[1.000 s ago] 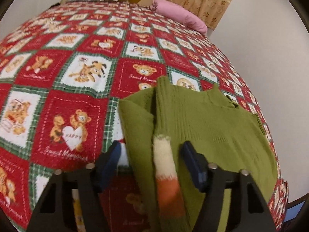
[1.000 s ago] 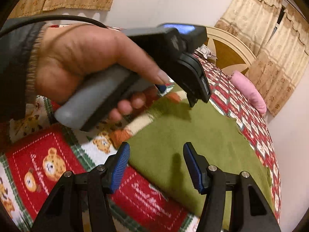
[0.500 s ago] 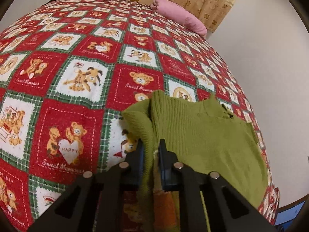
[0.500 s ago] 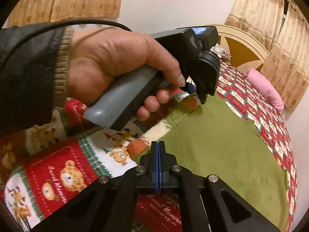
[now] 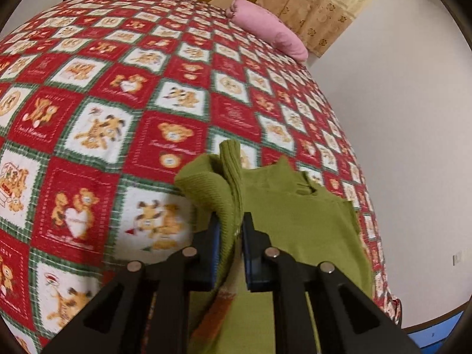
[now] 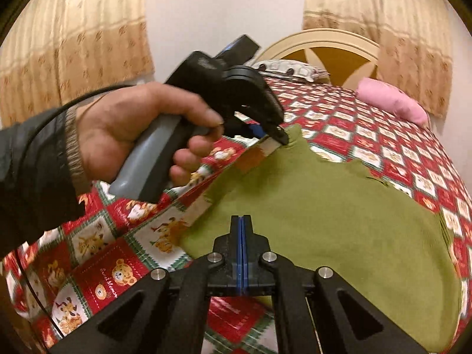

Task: Fold small clothes
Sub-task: 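Lift the held edge and fold the sweater over on itself with both tools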

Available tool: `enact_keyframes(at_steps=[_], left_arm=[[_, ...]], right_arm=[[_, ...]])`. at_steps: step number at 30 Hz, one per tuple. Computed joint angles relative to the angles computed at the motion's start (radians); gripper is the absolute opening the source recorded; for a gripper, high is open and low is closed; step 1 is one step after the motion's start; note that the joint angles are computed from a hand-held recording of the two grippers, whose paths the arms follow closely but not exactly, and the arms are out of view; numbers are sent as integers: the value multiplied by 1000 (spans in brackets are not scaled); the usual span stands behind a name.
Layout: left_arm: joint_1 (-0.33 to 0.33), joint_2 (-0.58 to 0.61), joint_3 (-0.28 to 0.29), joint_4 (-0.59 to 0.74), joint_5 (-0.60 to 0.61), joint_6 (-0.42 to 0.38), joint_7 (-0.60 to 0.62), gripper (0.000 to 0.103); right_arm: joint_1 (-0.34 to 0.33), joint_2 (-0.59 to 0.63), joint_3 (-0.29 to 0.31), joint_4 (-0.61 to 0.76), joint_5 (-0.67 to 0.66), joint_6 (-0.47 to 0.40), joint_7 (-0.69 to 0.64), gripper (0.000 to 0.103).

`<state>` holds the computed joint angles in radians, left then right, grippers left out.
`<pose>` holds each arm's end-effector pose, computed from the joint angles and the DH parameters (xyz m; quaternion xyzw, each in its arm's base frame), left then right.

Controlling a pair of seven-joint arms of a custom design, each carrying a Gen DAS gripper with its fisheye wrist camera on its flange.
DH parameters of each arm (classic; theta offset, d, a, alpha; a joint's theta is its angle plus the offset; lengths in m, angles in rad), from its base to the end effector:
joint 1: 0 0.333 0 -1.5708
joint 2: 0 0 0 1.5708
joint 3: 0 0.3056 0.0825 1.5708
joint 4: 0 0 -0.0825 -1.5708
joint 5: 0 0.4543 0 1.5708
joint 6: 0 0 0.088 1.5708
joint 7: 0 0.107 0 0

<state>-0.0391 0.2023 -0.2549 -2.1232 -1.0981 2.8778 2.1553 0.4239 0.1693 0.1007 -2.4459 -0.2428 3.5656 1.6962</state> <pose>0.6271 -0.1352 0.2986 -0.7031 0.6093 -0.3666 0.0069 0.4762 0.3102 0.2775 -0.7998 0.3909 -0.2016 0.4085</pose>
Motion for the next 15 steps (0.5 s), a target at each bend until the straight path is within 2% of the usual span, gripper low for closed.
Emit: enact_keyframes(at_steps=[4,6,7,8,9,10,11,12,13,14,15], left_arm=[[-33,-18,4,2,73,5,-80,14],[-45,-20,13,3,129,7,-126,14],[-47,-19,17,5,155,2,-149,14],[-51,-18,24,6,191,-3,-181,13],[-52,-18,25,5,211,-1,-200,13],[-47,-21,24,3,216,-6,-206,13],[-42,-27,24,-3,219,-11,-213,14],[-36,-32,23,-7,213,-14,-210,14],[-31,-36,19,-9,199,-18,-199,14],[-29,-40,18,-13,194,-20,-194,13],[-28,-44,20,-15,196,-26,-193,13]], right_arm=[[-91,-2,18,1,-151,27,165,0],[-142,2,33,9,-277,22,277,0],[-135,1,23,7,-272,22,272,0],[-93,-7,0,-9,-197,22,209,4],[-39,-8,-18,-15,-84,0,108,13],[-20,-13,-24,-19,-42,-13,61,52],[1,-10,-30,-20,-2,-5,12,73],[24,-3,-32,-31,39,44,-38,73],[49,-2,-31,-35,80,49,-98,72],[100,-3,-42,-35,182,33,-207,72],[183,7,-64,-24,344,23,-366,72]])
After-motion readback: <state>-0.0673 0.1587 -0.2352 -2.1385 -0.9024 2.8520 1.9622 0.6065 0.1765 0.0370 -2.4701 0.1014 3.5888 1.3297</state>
